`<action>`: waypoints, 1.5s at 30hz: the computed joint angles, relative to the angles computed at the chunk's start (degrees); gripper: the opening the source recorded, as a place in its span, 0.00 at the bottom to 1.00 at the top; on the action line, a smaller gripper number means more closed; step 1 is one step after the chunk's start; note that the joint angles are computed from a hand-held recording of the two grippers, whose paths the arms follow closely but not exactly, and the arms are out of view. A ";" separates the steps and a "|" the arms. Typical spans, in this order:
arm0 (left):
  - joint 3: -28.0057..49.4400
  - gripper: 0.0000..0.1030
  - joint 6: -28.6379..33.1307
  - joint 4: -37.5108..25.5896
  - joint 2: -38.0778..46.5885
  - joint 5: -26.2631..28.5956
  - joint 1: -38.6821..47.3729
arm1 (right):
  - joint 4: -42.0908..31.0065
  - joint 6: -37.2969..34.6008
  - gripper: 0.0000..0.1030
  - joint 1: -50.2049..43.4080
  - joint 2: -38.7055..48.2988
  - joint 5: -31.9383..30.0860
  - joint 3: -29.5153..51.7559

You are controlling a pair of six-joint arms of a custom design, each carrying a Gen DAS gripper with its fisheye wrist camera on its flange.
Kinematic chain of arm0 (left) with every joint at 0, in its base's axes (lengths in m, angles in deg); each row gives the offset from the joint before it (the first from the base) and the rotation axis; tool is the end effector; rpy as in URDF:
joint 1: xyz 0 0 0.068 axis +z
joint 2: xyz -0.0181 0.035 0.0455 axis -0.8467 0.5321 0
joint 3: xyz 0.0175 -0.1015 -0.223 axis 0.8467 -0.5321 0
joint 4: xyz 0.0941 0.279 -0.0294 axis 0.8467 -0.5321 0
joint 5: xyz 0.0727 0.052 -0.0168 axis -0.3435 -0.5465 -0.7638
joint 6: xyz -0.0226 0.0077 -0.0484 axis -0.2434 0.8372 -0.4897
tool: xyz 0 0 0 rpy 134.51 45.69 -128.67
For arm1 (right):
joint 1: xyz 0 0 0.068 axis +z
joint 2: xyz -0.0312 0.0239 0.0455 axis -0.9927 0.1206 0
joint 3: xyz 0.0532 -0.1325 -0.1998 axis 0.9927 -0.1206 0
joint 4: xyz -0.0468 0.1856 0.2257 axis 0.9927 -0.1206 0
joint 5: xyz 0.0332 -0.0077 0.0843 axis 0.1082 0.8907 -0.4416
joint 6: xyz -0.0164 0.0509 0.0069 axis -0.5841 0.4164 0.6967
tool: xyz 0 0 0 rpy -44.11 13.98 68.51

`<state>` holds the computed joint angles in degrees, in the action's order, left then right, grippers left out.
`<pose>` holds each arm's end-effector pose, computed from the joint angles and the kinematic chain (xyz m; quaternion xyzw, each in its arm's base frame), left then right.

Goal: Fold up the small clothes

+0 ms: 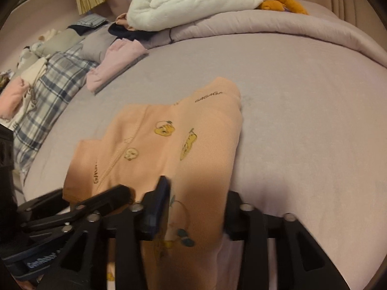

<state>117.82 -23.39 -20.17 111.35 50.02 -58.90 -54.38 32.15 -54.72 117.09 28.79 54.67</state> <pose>0.1922 -0.0093 0.1809 -0.1096 0.9416 -0.1260 0.2924 0.2147 0.1231 0.1750 -0.1475 0.9334 0.1929 0.2643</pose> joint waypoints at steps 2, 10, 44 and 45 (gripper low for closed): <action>0.32 0.63 0.38 -1.03 -1.99 -0.14 0.62 | -0.93 0.32 0.56 0.27 -2.09 2.23 -0.38; 2.27 0.99 -0.61 -8.80 -13.44 -10.30 -5.19 | -5.40 0.14 0.77 0.73 -12.33 8.05 -1.66; 4.66 0.99 -14.30 -19.65 -20.47 -29.54 -27.10 | -15.69 3.36 0.83 5.66 -32.49 21.51 -3.45; 4.72 0.99 -14.47 -19.56 -20.34 -29.65 -27.40 | -15.89 3.45 0.83 5.39 -32.82 21.49 -3.52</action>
<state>122.54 -37.85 -39.73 91.00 20.37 -86.30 -70.27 35.60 -49.33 84.26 50.29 51.14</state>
